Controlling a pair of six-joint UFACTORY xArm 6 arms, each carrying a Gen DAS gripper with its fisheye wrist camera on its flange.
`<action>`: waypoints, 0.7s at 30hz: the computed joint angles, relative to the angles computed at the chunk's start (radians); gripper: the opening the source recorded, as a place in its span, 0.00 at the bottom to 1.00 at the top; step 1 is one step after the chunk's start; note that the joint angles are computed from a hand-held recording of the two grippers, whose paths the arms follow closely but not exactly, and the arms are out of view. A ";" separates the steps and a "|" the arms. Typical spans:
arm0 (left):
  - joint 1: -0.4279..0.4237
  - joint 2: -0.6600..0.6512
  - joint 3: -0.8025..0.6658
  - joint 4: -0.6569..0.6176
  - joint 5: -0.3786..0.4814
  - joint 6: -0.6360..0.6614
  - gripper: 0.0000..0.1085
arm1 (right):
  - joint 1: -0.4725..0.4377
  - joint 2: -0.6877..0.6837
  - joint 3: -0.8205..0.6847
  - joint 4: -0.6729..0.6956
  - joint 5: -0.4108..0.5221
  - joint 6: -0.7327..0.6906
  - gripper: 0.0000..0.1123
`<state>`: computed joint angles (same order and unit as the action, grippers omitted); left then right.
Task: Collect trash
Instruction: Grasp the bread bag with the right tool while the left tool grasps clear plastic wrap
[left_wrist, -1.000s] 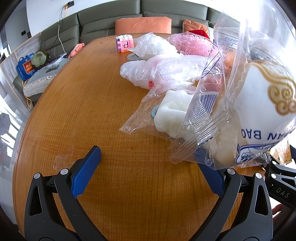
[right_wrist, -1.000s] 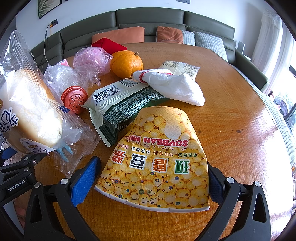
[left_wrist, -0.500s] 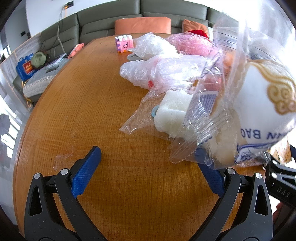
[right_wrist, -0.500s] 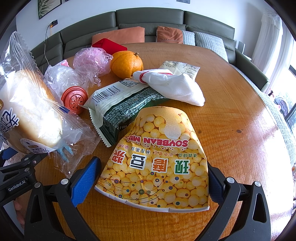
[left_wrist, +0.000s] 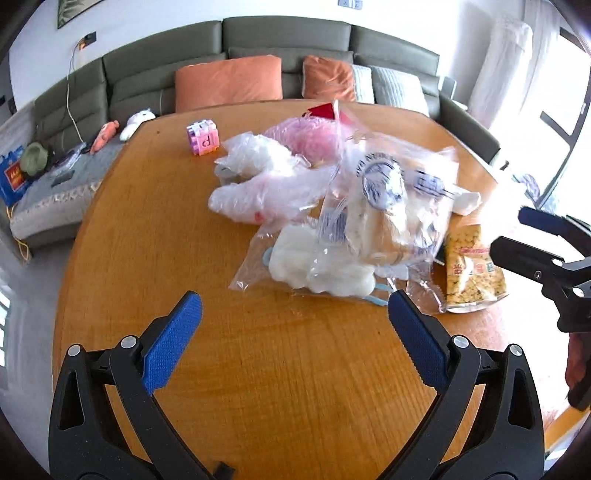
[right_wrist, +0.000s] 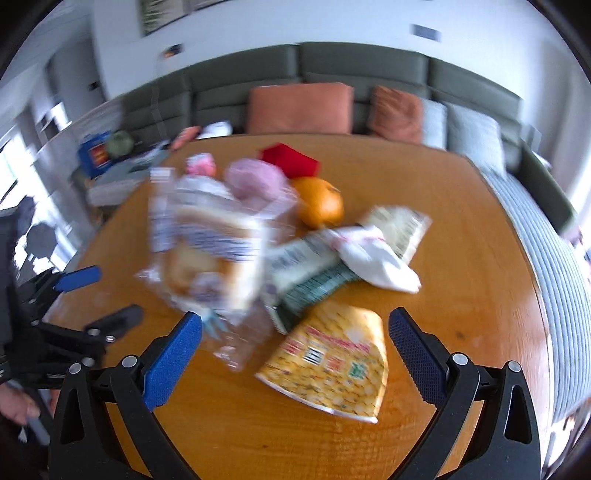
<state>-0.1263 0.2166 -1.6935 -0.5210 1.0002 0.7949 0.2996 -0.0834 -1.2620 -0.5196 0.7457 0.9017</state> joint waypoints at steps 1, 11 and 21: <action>0.004 0.006 -0.013 -0.001 0.014 -0.010 0.90 | -0.001 0.018 -0.022 0.007 -0.009 -0.031 0.90; -0.002 0.100 -0.167 0.055 0.088 -0.058 0.90 | -0.044 0.305 -0.342 0.180 0.015 -0.217 0.89; 0.007 0.107 -0.160 0.068 0.118 -0.104 0.90 | -0.068 0.329 -0.322 0.491 -0.084 -0.418 0.75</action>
